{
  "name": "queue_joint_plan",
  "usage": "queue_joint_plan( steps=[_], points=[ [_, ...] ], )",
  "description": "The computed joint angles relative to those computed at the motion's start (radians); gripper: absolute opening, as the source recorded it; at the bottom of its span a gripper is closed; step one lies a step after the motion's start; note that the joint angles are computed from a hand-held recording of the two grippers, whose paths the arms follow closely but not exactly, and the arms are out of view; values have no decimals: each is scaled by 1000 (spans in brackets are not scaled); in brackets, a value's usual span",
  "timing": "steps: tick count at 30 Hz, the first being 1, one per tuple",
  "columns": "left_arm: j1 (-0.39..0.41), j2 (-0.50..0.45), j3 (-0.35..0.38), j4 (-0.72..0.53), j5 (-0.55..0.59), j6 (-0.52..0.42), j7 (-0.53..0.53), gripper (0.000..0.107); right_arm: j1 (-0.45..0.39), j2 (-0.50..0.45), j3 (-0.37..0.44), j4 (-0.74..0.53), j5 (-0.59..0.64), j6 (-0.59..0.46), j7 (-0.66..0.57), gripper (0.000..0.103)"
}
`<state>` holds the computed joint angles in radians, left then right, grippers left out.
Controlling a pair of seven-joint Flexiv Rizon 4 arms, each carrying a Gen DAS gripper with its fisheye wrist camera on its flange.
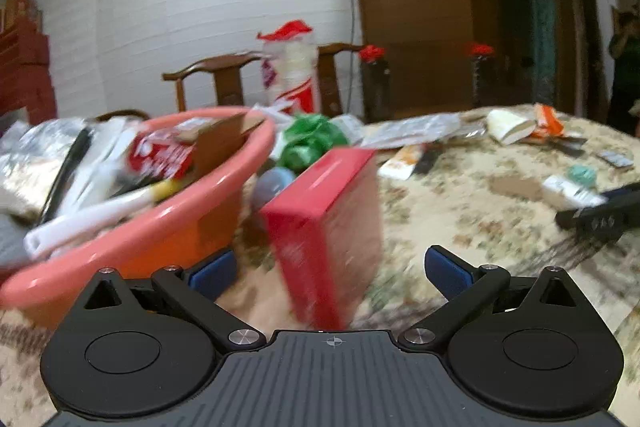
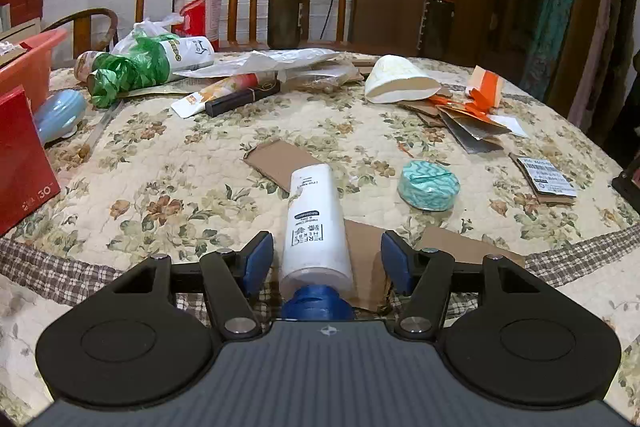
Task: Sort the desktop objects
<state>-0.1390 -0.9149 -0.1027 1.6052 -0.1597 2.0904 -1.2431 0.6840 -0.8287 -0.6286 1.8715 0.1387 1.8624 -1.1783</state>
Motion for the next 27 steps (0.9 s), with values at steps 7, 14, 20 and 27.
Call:
queue_joint_plan(
  steps=[7, 14, 20, 27],
  points=[
    [-3, -37, 6, -84, -43, -85, 23, 103, -14, -1, 15, -10, 0, 3, 2, 70],
    [-16, -91, 0, -221, -38, -225, 68, 66, -32, -2, 32, -20, -7, 6, 2, 70],
    [44, -94, -107, -232, 12, -284, 101, 35, -8, 7, 10, 14, 17, 28, -14, 36],
    [115, -93, -223, -215, 96, -248, 134, 34, 7, 40, 5, 38, 52, 35, -16, 35]
  ],
)
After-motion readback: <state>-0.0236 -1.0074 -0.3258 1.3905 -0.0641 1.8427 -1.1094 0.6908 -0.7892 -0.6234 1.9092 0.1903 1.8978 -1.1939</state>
